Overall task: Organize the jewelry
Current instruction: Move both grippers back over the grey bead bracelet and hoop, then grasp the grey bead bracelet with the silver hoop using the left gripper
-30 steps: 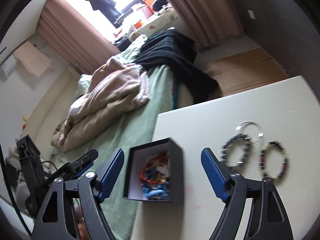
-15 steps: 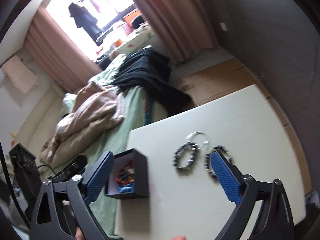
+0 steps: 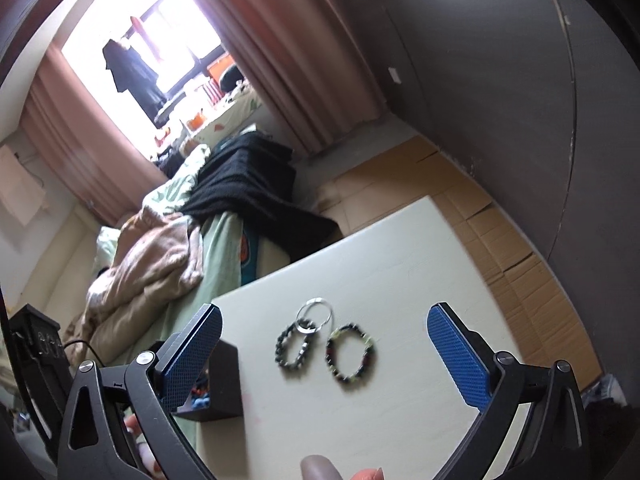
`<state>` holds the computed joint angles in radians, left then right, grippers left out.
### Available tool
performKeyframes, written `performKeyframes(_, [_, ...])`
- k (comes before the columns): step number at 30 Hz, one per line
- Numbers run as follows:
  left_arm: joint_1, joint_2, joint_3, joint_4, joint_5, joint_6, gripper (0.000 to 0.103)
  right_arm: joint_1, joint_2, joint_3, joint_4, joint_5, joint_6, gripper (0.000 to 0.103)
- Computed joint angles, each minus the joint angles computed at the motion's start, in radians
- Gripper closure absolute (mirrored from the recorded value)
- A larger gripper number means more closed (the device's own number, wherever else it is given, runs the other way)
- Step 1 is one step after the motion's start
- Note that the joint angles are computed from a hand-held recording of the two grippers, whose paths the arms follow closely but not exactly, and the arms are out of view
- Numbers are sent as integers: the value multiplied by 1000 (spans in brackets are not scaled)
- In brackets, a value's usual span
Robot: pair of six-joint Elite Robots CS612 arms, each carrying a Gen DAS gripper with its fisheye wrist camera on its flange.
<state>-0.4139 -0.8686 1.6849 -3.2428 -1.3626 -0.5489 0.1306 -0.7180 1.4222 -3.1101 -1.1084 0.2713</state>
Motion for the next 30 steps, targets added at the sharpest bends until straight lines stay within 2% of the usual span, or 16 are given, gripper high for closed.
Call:
performKeyframes(2, [0, 1, -20, 27, -11, 13, 1, -7, 2, -1, -13, -2, 7, 0])
performKeyframes(5, [4, 8, -67, 106, -31, 12, 1, -14, 1, -14, 28, -30, -13, 0])
performKeyframes(10, [12, 37, -108, 141, -79, -8, 4, -37, 10, -30, 44, -27, 43, 0])
performKeyframes(13, [15, 61, -130, 170, -103, 6, 15, -44, 12, -37, 70, -61, 43, 0])
performKeyframes(15, [21, 74, -150, 224, -120, -5, 35, -45, 14, -41, 83, -80, 37, 0])
performKeyframes(17, [30, 90, -170, 263, -159, -8, 40, -45, 17, -48, 103, -90, 25, 0])
performKeyframes(19, [33, 102, -184, 283, -153, -13, 42, -42, 22, -57, 129, -99, 9, 0])
performKeyframes(24, [46, 134, -229, 344, -169, -36, 65, -36, 43, -92, 184, -86, 14, 0])
performKeyframes(30, [51, 163, -267, 429, -160, -57, 75, -29, 73, -139, 236, -74, 37, 0])
